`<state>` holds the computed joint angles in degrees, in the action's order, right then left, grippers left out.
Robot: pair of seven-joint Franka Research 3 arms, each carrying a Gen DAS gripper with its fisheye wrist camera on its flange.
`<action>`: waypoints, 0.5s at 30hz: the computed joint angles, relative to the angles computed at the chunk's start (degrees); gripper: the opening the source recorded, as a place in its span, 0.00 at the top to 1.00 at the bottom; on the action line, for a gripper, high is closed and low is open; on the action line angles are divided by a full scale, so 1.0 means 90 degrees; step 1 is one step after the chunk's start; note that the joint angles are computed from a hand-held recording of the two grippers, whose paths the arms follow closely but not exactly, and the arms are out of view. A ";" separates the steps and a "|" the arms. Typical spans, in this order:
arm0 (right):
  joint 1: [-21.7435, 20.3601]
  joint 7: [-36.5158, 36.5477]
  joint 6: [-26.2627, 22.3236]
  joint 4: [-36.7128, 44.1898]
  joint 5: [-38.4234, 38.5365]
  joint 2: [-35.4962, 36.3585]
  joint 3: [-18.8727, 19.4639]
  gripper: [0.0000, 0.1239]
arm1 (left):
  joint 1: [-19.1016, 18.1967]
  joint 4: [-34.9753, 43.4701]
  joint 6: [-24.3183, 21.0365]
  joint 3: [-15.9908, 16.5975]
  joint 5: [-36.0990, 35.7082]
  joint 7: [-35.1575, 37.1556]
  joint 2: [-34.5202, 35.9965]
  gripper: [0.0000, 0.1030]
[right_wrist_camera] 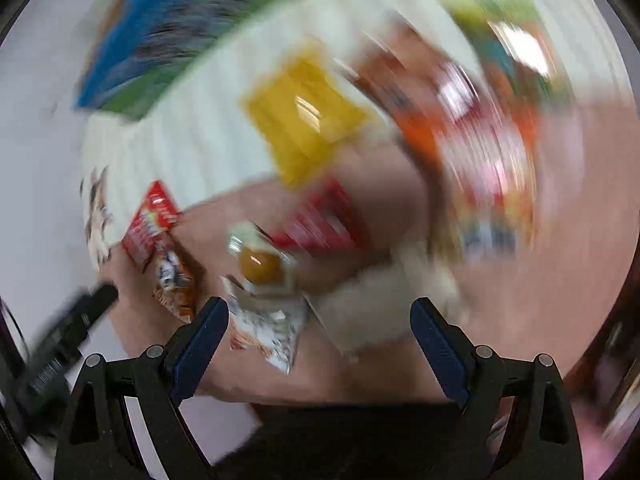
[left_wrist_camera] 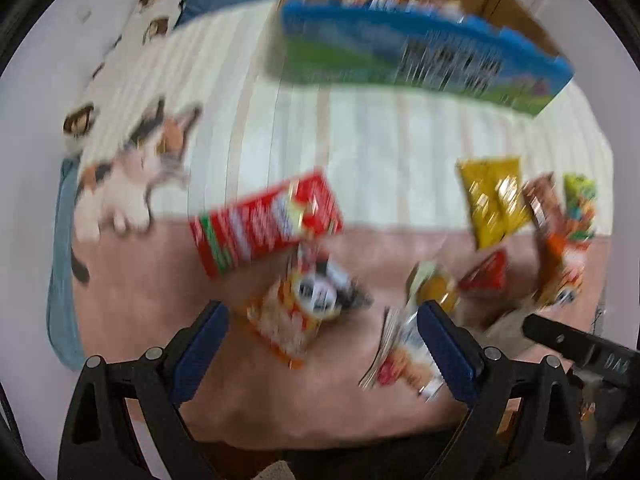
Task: Organize snacks
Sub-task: 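Grasp the panda-print bag with left tool while right tool grasps the white wrapped bar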
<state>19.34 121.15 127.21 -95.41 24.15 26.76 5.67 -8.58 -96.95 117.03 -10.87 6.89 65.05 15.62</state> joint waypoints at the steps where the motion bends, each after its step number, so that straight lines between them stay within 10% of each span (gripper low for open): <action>1: -0.0007 0.0184 0.0164 -0.0285 0.0173 -0.0118 0.0000 0.24 | 0.0011 -0.0184 0.0025 0.0009 -0.0033 -0.0082 -0.0067 0.06; 11: 0.0107 0.1272 0.0788 -0.0951 0.0626 0.0200 0.0039 0.43 | 0.0158 -0.0850 0.0192 0.0075 0.0142 0.0056 -0.0170 0.06; 15: 0.0085 0.0549 0.0408 -0.0755 0.0220 0.0212 0.0158 0.47 | 0.0236 -0.0624 0.0138 -0.0027 0.0016 0.1026 0.0162 0.06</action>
<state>20.11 126.09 130.89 -102.21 26.13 28.67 7.09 -6.46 -102.57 118.27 -11.12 7.03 74.29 17.08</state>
